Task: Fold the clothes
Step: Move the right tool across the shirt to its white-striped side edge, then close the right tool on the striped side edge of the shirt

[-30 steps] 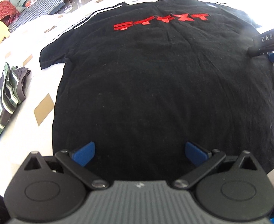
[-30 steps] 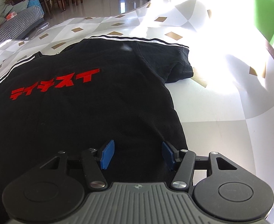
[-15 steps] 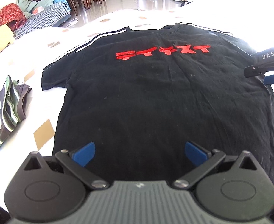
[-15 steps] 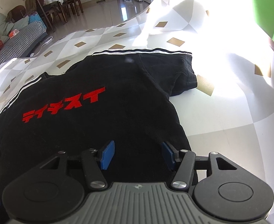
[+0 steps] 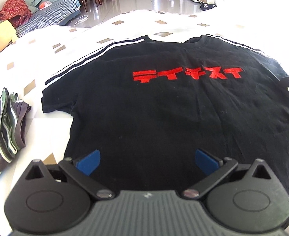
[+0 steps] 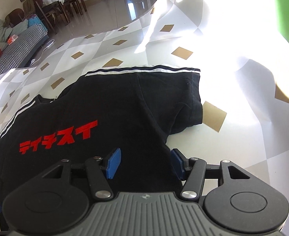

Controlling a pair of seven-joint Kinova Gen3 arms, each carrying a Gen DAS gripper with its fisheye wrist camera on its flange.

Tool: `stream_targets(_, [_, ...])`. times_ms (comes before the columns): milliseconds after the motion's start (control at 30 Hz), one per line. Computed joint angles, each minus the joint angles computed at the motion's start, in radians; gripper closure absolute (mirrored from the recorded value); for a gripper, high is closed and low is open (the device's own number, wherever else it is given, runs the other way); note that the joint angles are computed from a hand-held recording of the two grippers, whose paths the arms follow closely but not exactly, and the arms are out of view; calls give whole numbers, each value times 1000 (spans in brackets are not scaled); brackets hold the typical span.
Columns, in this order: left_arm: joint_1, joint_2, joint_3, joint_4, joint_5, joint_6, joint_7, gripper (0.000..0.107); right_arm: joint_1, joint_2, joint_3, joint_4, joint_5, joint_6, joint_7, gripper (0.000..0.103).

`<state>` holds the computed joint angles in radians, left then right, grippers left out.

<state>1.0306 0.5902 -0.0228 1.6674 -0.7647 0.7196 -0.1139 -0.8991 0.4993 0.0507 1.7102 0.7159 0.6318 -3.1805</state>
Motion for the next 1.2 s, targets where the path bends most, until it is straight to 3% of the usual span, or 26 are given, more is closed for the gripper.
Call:
stream_targets(333, [-90, 33, 21, -92, 77, 30, -174, 5, 112, 25, 8, -43, -110, -5, 52, 49])
stream_targets(533, [-117, 39, 17, -140, 117, 49, -278, 5, 104, 45, 47, -62, -79, -18, 90, 49])
stream_targets(800, [-162, 24, 6, -124, 201, -16, -258, 5, 134, 71, 82, -58, -91, -90, 78, 49])
stream_targets(1067, [-159, 26, -10, -106, 232, -55, -273, 5, 115, 116, 128, -87, -100, -98, 104, 49])
stream_targets(1200, [-172, 30, -3, -107, 259, -66, -291, 5, 82, 139, 157, -103, -72, -75, 95, 57])
